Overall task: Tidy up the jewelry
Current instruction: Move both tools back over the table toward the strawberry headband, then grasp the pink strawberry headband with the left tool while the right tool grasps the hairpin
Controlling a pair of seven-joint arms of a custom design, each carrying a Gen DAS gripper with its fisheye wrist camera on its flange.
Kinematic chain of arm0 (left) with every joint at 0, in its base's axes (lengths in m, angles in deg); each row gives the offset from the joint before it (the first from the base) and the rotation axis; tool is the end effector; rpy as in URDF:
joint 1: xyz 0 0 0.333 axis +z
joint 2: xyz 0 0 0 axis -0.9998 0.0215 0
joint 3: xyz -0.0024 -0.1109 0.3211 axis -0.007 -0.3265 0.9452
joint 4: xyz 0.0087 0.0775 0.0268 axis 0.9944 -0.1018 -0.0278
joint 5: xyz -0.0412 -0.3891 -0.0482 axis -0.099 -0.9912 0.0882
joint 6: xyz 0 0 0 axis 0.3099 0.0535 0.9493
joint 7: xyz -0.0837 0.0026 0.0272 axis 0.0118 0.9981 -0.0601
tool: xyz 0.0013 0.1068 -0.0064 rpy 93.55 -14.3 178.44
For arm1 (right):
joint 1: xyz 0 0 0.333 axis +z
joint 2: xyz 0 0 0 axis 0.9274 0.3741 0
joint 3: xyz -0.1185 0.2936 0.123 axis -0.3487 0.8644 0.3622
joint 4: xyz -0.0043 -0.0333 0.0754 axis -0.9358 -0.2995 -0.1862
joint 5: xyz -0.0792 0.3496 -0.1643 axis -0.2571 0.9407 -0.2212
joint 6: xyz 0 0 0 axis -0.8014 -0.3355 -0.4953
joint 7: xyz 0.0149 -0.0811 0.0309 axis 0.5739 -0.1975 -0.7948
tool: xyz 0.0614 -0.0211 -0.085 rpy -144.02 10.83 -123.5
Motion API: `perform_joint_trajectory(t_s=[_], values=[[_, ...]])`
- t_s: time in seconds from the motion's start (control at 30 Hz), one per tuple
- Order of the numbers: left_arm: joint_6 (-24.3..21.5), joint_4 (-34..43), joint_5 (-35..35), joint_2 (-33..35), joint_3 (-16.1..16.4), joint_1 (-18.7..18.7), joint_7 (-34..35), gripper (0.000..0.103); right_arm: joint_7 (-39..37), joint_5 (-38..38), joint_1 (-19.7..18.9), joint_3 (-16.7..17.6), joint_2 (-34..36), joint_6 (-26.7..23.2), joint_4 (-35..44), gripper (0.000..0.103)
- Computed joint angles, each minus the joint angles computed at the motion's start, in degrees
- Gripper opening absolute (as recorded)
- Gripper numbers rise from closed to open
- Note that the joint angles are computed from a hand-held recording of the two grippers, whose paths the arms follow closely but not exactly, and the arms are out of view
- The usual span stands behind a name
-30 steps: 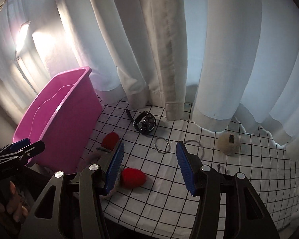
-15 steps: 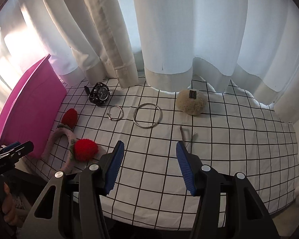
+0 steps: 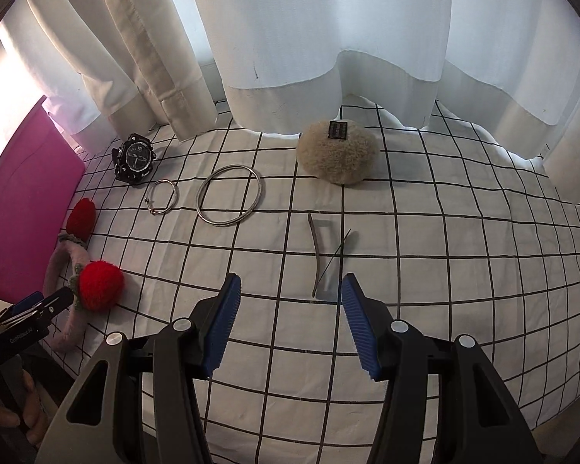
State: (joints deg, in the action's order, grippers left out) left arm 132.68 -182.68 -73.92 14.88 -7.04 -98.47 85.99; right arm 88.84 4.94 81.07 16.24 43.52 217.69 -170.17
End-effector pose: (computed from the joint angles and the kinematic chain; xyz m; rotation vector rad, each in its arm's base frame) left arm 0.5296 -0.2130 0.5463 -1.7560 2.2520 -0.5415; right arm 0.4250 0.1385 0.5623 -1.4302 2.2928 -0.4494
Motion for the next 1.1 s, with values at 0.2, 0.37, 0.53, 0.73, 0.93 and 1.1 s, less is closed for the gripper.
perform_joint_trajectory(t_s=[0.2,0.37,0.53,0.73,0.93,1.1], values=[[0.25,-0.88,1.16,1.29,0.09,-0.01,-0.99,0.093,-0.80,0.33,-0.48,-0.84,0.33,1.53,-1.26,0.052],[2.88,-2.47,2.89,0.95,-0.11,-0.23,-2.26,0.095,-1.04,1.48,-0.64,-1.40,0.94,2.53,-2.12,0.052],[2.78,-3.27,1.55,-0.10,0.03,-0.24,-1.45,0.094,-1.83,2.22,-0.58,-1.53,1.66,3.60,-2.18,0.052],[3.74,-5.15,6.42,-1.62,-0.73,0.24,-0.98,0.094,-1.68,1.90,-0.95,-1.21,2.19,3.32,-1.89,0.052],[3.39,-4.37,7.99,0.28,-0.71,0.27,-1.50,0.094,-0.51,1.60,-1.17,-0.87,2.64,2.27,-1.89,0.052],[4.48,-4.36,8.92,1.10,-0.40,0.03,-2.14,0.096,0.35,0.71,-1.46,-0.76,3.95,0.20,-0.88,0.052]])
